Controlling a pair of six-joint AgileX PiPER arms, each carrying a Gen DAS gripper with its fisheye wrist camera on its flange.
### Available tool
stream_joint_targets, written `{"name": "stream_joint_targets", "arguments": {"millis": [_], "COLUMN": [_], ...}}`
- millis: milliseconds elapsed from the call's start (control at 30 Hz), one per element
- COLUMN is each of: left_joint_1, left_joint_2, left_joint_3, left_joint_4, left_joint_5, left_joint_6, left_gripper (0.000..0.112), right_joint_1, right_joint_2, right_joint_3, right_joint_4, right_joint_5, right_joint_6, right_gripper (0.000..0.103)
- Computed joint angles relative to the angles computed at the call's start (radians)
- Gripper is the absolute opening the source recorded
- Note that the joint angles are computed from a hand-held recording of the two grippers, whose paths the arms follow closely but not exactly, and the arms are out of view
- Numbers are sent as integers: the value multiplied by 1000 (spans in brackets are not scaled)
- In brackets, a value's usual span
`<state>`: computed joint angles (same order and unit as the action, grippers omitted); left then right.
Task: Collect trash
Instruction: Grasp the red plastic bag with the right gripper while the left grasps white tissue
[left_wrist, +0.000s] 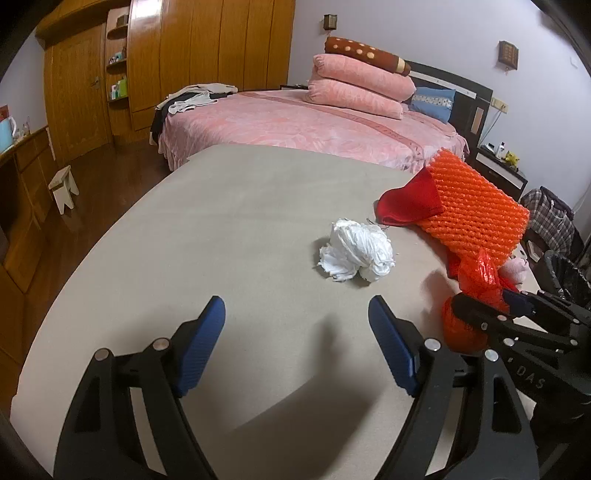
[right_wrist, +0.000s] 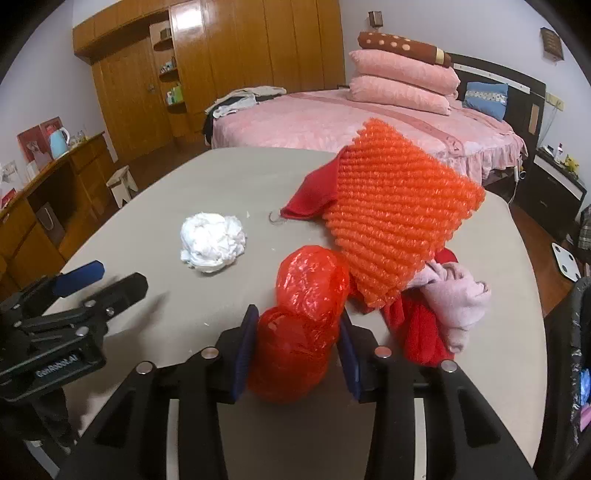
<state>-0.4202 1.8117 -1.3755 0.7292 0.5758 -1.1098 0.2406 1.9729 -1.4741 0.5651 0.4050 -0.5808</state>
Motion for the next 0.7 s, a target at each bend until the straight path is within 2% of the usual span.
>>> {"name": "stream_joint_targets", "arguments": {"millis": [133, 333, 500, 633, 667, 700], "left_joint_1": [3, 14, 31, 49, 51, 62], "left_joint_2": [7, 63, 144, 230, 249, 272], "left_joint_3": [-14, -105, -232, -368, -398, -425], "left_joint_4": [-10, -33, -139, -289, -322, -396], "left_joint_5": [-1, -2, -4, 45, 66, 74], "left_joint_6": [9, 66, 192, 353, 390, 463], "left_gripper": [76, 76, 76, 75, 64, 40], "right_joint_1": [-3, -30, -45, -46, -46, -48], "right_joint_2": [-10, 37, 49, 54, 55, 55], "right_joint_3": [-1, -85, -104, -106, -107, -104], "right_joint_4": [41, -21, -22, -21, -16, -5], "right_joint_5": [-16, 9, 22, 27, 29, 30], "right_joint_6": [-71, 5, 8, -5, -7, -16], "right_gripper": [40, 40, 40, 40, 40, 40]}}
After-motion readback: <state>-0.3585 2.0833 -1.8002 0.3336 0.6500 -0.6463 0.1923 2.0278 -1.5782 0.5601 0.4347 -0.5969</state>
